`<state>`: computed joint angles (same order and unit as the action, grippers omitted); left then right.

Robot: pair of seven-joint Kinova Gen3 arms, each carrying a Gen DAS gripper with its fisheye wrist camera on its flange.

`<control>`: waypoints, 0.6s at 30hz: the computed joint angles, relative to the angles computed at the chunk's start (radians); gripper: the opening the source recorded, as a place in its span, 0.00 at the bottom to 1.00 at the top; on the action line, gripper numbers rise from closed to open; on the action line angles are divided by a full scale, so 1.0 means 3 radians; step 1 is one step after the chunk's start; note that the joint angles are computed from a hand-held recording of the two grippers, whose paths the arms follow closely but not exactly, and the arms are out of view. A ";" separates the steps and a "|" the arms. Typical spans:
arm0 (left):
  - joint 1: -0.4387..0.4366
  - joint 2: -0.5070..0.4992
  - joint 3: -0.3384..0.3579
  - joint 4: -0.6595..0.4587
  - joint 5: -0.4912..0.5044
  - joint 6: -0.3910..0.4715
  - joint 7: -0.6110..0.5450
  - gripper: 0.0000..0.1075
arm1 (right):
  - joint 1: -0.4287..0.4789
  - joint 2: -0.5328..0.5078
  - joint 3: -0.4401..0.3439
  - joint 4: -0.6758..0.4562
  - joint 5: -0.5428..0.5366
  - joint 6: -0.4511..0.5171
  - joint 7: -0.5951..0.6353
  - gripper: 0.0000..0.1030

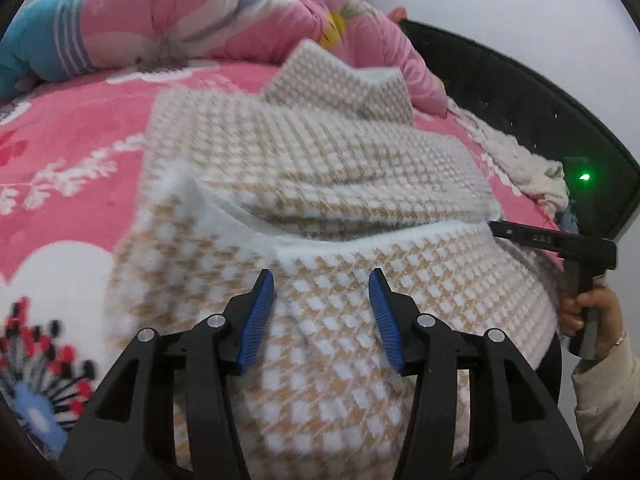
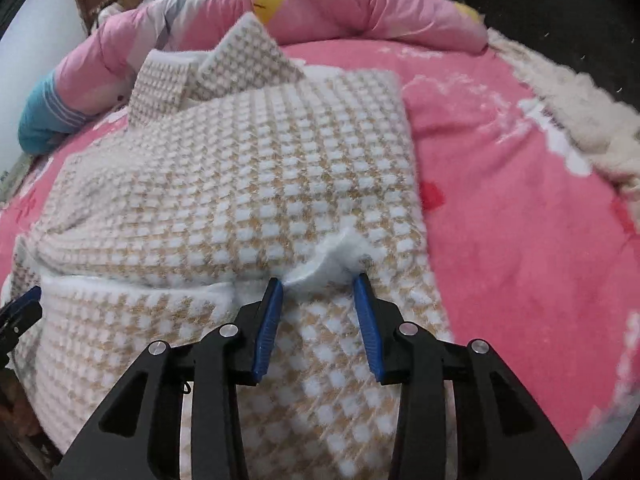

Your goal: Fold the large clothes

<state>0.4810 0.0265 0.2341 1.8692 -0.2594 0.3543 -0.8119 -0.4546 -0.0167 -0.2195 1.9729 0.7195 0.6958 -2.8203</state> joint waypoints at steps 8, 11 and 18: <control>-0.0019 -0.0008 0.0031 0.0025 -0.0629 0.0250 0.0648 0.44 | -0.1125 0.0013 0.0665 0.0145 -0.0451 -0.0607 0.0854 0.40; 0.0205 0.0053 -0.0075 -0.0025 -0.1010 0.0369 0.1003 0.45 | -0.1556 0.0320 0.1009 -0.0001 -0.0210 -0.0419 0.0782 0.49; 0.0181 -0.0372 0.0270 0.0130 -0.1444 0.0404 0.1128 0.46 | -0.1289 -0.0237 0.0377 0.0157 0.0014 -0.0108 0.0405 0.49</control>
